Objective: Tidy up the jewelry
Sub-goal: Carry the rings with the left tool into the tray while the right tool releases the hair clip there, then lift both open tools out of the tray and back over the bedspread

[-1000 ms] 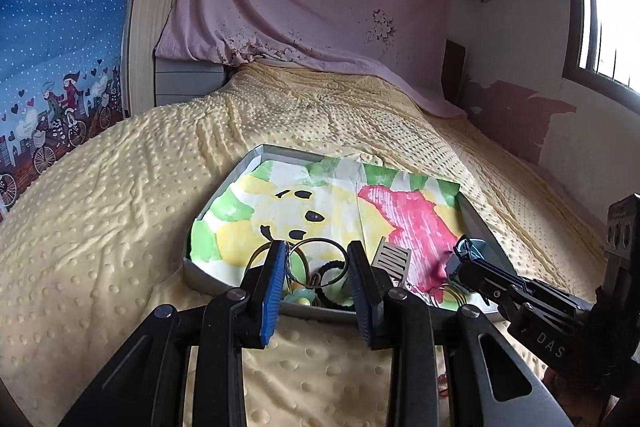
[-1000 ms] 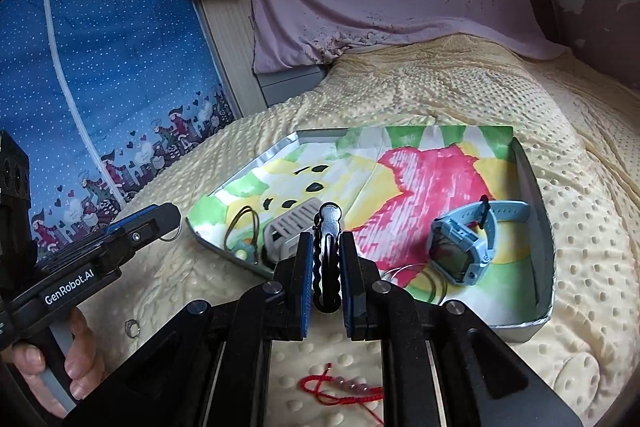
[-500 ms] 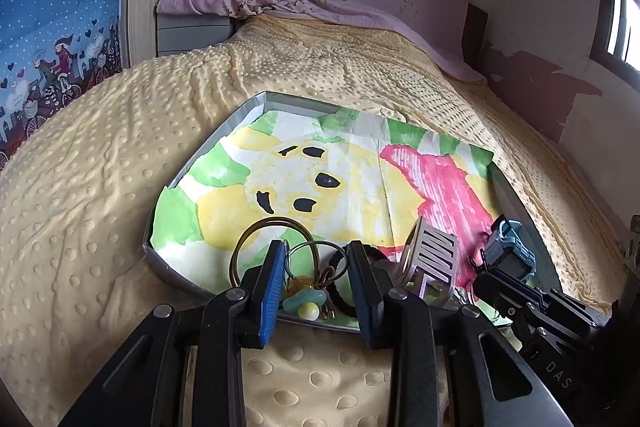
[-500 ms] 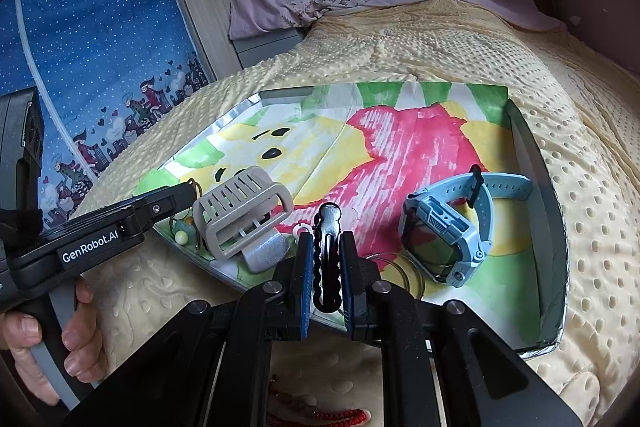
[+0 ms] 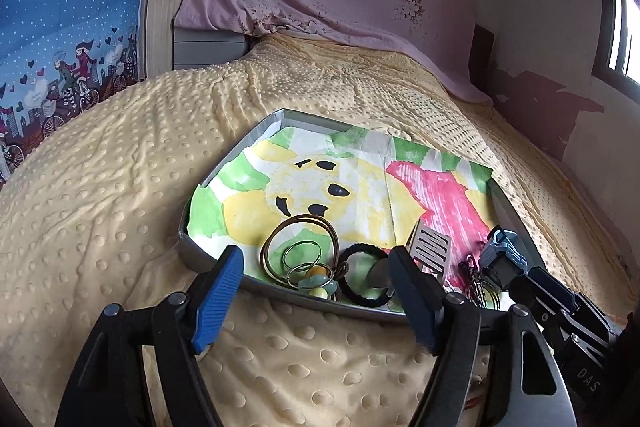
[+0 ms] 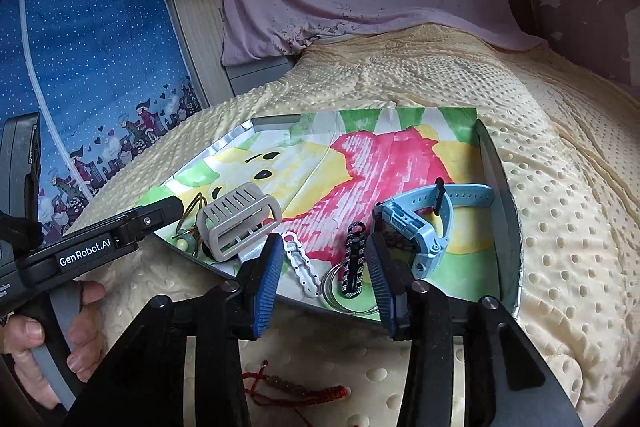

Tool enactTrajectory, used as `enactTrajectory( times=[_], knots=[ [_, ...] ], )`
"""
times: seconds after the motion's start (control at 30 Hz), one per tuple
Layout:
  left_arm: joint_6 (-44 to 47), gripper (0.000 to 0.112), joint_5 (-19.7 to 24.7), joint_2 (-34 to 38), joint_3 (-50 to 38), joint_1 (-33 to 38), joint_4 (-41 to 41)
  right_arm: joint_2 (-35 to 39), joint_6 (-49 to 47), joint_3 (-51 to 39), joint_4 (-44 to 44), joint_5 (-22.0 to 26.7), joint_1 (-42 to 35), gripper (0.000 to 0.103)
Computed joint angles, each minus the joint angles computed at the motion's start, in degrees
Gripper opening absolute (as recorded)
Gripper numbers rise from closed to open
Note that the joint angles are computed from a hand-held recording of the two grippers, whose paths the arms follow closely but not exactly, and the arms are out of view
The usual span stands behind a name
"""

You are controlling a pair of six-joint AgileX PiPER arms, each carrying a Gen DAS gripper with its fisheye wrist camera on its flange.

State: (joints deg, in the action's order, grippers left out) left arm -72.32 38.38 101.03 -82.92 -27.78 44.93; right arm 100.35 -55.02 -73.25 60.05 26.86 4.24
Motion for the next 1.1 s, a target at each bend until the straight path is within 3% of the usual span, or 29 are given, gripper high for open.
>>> enactTrajectory(
  times=[0.27, 0.33, 0.53, 0.83, 1.1],
  knots=[
    [-12.2, 0.094, 4.0, -8.5, 9.9, -7.1, 13.3, -10.1, -17.9, 11.7, 18.1, -2.0, -3.2, 0.066],
    [-16.4, 0.102, 6.5, -10.9, 12.9, -9.7, 17.7, -12.9, -21.8, 14.7, 22.2, -1.6, -4.0, 0.078],
    [-22.1, 0.103, 12.9, -18.0, 20.4, -16.4, 22.7, -21.6, -26.5, 22.2, 26.4, -2.5, -4.5, 0.092],
    [-26.0, 0.103, 23.2, -25.3, 28.9, -25.0, 23.1, -31.9, -26.3, 29.8, 24.2, -3.0, -4.1, 0.093],
    [-29.1, 0.103, 26.9, -30.3, 35.6, -27.2, 21.9, -35.3, -25.5, 33.8, 23.7, -5.4, -1.5, 0.093]
  ],
)
